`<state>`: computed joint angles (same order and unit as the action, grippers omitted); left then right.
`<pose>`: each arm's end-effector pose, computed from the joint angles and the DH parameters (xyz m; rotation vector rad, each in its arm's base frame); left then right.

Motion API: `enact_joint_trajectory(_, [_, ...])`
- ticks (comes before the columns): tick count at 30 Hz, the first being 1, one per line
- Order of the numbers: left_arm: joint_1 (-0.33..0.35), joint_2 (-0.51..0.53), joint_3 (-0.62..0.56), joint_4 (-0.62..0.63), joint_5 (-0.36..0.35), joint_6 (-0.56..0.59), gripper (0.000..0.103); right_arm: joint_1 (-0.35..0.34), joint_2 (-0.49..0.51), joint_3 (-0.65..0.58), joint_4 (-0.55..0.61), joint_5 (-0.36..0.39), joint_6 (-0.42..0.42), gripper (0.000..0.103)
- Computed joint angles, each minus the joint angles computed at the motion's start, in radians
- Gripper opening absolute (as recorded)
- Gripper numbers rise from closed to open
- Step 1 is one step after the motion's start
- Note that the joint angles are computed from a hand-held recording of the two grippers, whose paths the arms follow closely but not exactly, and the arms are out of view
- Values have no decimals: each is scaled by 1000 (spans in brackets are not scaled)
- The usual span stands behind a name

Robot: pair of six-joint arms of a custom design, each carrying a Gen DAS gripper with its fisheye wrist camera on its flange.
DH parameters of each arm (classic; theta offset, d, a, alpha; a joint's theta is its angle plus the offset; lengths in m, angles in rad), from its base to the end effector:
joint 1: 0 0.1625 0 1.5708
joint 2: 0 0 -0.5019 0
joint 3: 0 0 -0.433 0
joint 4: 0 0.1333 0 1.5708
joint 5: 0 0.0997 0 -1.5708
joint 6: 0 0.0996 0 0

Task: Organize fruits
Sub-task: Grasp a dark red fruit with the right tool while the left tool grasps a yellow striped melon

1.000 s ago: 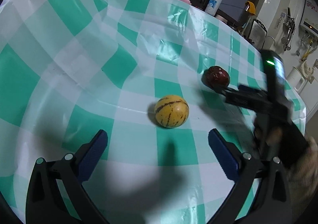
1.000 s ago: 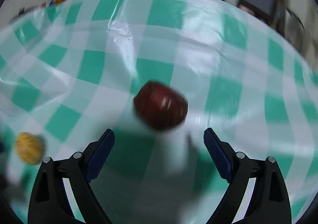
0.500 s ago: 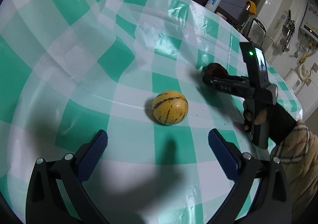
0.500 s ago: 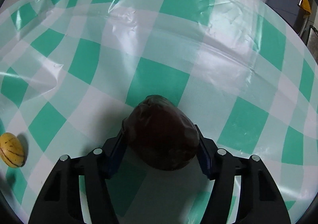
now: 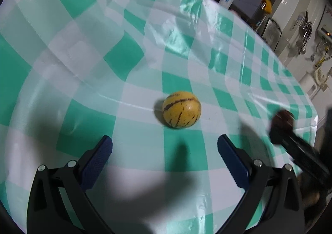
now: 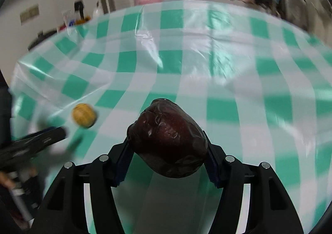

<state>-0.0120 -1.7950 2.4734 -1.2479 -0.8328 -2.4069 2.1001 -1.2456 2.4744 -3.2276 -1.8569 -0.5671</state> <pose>-0.2196 -0.1977 0.2564 -0.4538 2.1985 -1.2685 0.3109 -0.3232 0.1846 1.3791 -2.4260 0.5985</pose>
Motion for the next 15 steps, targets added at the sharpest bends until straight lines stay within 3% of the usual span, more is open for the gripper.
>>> enact_joint_trajectory(4, [68,55,-37,-17,-14,75,101,-48,-139,74,57,27,11,60])
enact_joint_trajectory(8, [179,135,-87,-11,-8,166,101,-71,-202,116,83,25,6,60])
enact_joint_trajectory(10, [221,151,-103,-3,14,192,95,-84,-213,128,80,33,4,60])
enact_joint_trajectory(12, [269,187,-128,20,24,235,76,-99,-245,143,93,40,-6,60])
enact_joint_trajectory(13, [284,202,-134,20,31,268,72,-102,-255,147,97,40,-10,60])
enact_joint_trajectory(15, [285,220,-137,4,46,320,52,-114,-289,161,106,46,-31,60])
